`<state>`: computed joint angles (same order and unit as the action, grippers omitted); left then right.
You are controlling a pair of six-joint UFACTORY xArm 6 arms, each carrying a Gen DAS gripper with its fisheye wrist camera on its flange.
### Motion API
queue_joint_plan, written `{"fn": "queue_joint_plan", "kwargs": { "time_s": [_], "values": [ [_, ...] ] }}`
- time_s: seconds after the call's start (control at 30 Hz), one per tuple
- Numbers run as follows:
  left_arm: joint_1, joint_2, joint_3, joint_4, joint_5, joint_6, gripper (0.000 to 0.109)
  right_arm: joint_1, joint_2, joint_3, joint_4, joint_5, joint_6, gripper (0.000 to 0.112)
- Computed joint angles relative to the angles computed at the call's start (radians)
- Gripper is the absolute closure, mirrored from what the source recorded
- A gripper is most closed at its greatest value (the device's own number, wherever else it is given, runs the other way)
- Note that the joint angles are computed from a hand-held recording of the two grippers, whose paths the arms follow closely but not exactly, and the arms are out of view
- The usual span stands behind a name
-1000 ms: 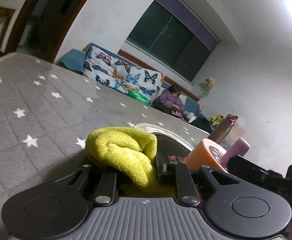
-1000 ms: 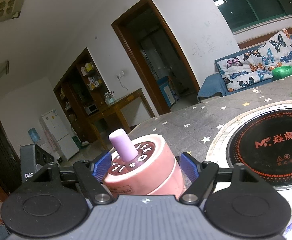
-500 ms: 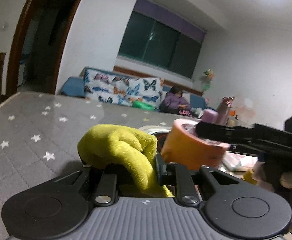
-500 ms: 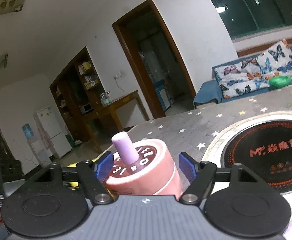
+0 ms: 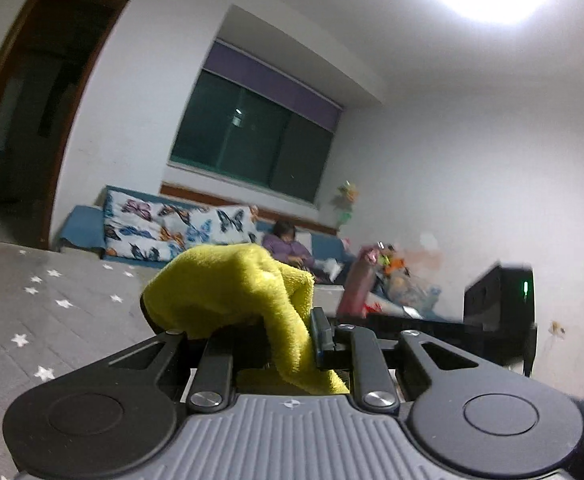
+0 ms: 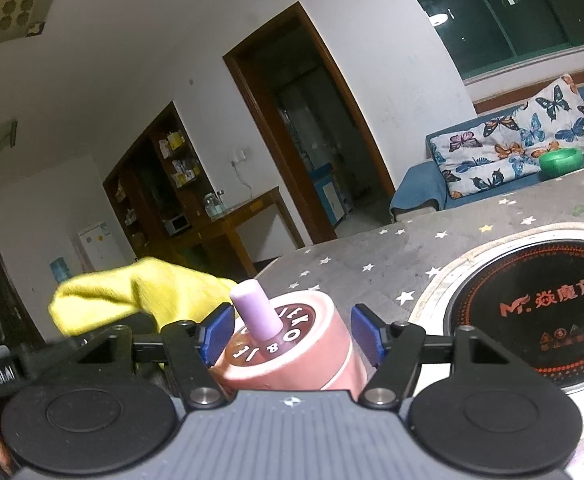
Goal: Clean container
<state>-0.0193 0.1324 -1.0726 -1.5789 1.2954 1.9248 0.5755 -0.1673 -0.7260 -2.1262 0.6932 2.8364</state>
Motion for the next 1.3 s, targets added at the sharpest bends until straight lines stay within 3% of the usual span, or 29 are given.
{"fn": "queue_joint_plan", "kwargs": {
  "time_s": [0.37, 0.6, 0.73, 0.87, 1.1, 1.27, 1.3],
  "values": [
    [-0.065, -0.03, 0.057, 0.065, -0.181, 0.097, 0.088, 0.01, -0.036, 0.043, 0.032, 0.02, -0.026, 0.045],
    [-0.037, -0.035, 0.023, -0.045, -0.076, 0.104, 0.087, 0.006, -0.033, 0.047, 0.025, 0.019, -0.012, 0.045],
    [-0.037, 0.005, -0.046, -0.076, -0.032, 0.031, 0.087, 0.004, -0.031, 0.049, 0.021, 0.019, -0.005, 0.045],
    [-0.102, 0.057, -0.132, -0.081, -0.137, -0.058, 0.087, 0.003, -0.029, 0.051, 0.018, 0.018, 0.003, 0.045],
    [-0.132, 0.189, -0.302, -0.032, -0.162, -0.267, 0.087, -0.01, -0.033, 0.06, -0.002, 0.007, 0.029, 0.045],
    [-0.169, 0.217, -0.35, 0.044, -0.265, -0.301, 0.087, -0.017, -0.028, 0.06, -0.032, 0.003, 0.058, 0.045],
    [-0.167, 0.231, -0.372, 0.062, -0.25, -0.329, 0.087, -0.018, -0.027, 0.059, -0.038, 0.001, 0.064, 0.045]
  ]
}}
